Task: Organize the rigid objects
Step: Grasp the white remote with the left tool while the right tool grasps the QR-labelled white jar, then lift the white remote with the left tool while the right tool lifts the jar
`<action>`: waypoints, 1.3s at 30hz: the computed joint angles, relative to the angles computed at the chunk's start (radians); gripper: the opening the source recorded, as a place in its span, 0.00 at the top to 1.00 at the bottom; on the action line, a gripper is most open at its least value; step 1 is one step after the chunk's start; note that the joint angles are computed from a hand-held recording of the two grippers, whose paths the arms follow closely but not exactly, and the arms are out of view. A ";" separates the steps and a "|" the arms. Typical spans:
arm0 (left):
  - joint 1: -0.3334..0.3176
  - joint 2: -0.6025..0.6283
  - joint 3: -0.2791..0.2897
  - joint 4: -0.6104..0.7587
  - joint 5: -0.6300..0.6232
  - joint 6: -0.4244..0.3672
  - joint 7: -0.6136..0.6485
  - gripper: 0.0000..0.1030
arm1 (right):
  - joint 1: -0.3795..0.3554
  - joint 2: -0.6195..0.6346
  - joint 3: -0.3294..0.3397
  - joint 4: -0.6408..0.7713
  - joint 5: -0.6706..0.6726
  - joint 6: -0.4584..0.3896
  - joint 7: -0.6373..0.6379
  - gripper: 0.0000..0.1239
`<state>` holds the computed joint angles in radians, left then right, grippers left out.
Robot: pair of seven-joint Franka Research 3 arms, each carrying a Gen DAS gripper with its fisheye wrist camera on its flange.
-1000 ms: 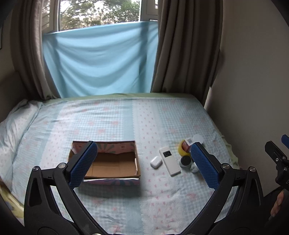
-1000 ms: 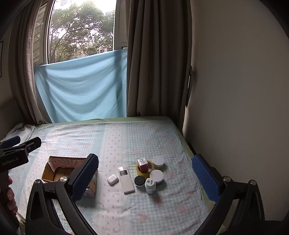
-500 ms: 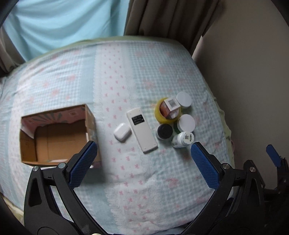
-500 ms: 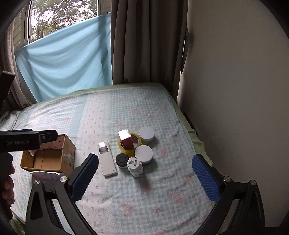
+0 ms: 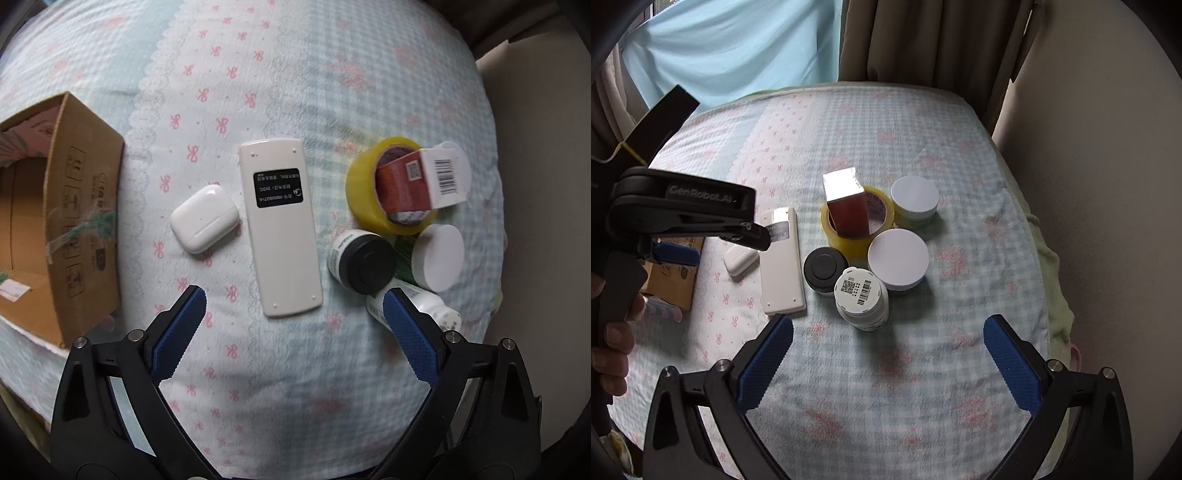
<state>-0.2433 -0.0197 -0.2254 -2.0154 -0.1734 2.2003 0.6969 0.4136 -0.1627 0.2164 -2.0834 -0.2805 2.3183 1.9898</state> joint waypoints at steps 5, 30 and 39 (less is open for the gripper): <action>0.008 0.089 0.000 0.002 0.003 0.052 -0.035 0.16 | 0.012 0.080 -0.007 0.002 0.005 0.035 0.012 0.31; 0.010 0.213 -0.013 0.125 0.139 -0.024 -0.126 0.46 | 0.081 0.258 -0.082 0.087 -0.092 0.057 0.166 0.63; 0.025 0.154 -0.011 0.068 0.093 0.029 -0.073 0.47 | 0.076 0.258 -0.091 0.079 -0.078 0.083 0.155 0.63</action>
<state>-0.2185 0.1344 -0.2360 -1.9478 -0.0807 2.2298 0.6236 0.4900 0.0958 0.1249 -2.0046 -0.3580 2.4015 2.1450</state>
